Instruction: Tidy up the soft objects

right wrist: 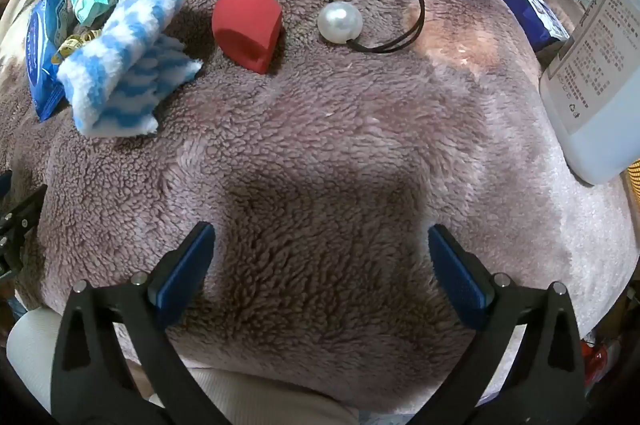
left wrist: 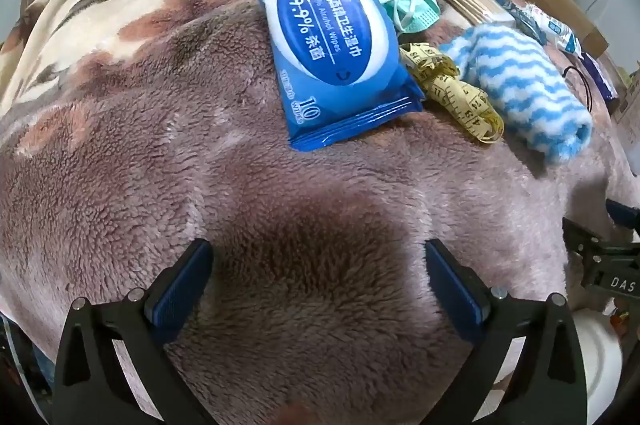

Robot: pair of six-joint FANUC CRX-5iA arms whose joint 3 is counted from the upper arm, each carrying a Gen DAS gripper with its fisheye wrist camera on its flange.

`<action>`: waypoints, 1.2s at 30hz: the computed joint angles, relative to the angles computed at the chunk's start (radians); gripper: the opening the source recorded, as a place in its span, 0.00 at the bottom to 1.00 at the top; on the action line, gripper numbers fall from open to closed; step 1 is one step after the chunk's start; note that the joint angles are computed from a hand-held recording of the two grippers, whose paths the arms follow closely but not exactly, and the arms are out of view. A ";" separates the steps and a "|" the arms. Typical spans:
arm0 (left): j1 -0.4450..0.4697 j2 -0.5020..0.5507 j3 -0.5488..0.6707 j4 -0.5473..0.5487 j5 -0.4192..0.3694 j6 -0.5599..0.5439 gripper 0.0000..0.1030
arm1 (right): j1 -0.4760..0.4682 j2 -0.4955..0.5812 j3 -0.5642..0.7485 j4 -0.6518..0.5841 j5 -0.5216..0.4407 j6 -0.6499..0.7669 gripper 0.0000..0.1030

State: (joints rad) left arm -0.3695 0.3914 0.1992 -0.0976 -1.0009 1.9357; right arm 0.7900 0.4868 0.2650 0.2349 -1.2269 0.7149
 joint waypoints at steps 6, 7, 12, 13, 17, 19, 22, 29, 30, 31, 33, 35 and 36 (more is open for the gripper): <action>-0.005 0.020 0.024 -0.016 -0.022 -0.005 1.00 | 0.003 0.002 0.001 0.007 -0.002 -0.004 1.00; -0.003 0.025 0.033 -0.015 -0.028 -0.009 1.00 | 0.003 0.003 0.002 0.007 -0.003 -0.005 1.00; -0.029 0.035 0.043 -0.047 -0.021 0.031 1.00 | 0.004 0.003 0.003 0.006 0.000 -0.006 1.00; -0.029 0.032 0.040 -0.047 -0.021 0.031 1.00 | 0.003 0.001 -0.001 0.006 0.003 -0.006 1.00; -0.039 0.043 0.056 -0.057 -0.030 0.043 1.00 | 0.003 0.000 -0.002 0.006 0.005 -0.006 1.00; -0.041 0.046 0.060 -0.059 -0.031 0.045 1.00 | 0.003 0.000 -0.003 0.006 0.005 -0.007 1.00; -0.041 0.046 0.060 -0.060 -0.032 0.047 1.00 | 0.003 -0.001 -0.003 0.006 0.006 -0.007 1.00; -0.044 0.049 0.065 -0.062 -0.034 0.049 1.00 | 0.003 -0.001 -0.005 0.007 0.007 -0.007 1.00; -0.043 0.048 0.064 -0.062 -0.035 0.049 1.00 | 0.004 -0.001 -0.004 0.007 0.007 -0.008 1.00; -0.044 0.049 0.065 -0.062 -0.035 0.049 1.00 | 0.003 -0.001 -0.004 0.007 0.007 -0.008 1.00; -0.045 0.051 0.067 -0.063 -0.035 0.051 1.00 | 0.003 -0.001 -0.005 0.007 0.007 -0.008 1.00; -0.045 0.050 0.066 -0.063 -0.035 0.051 1.00 | 0.004 -0.001 -0.005 0.007 0.007 -0.008 1.00; -0.046 0.051 0.068 -0.064 -0.036 0.052 1.00 | 0.004 -0.001 -0.004 0.007 0.007 -0.008 1.00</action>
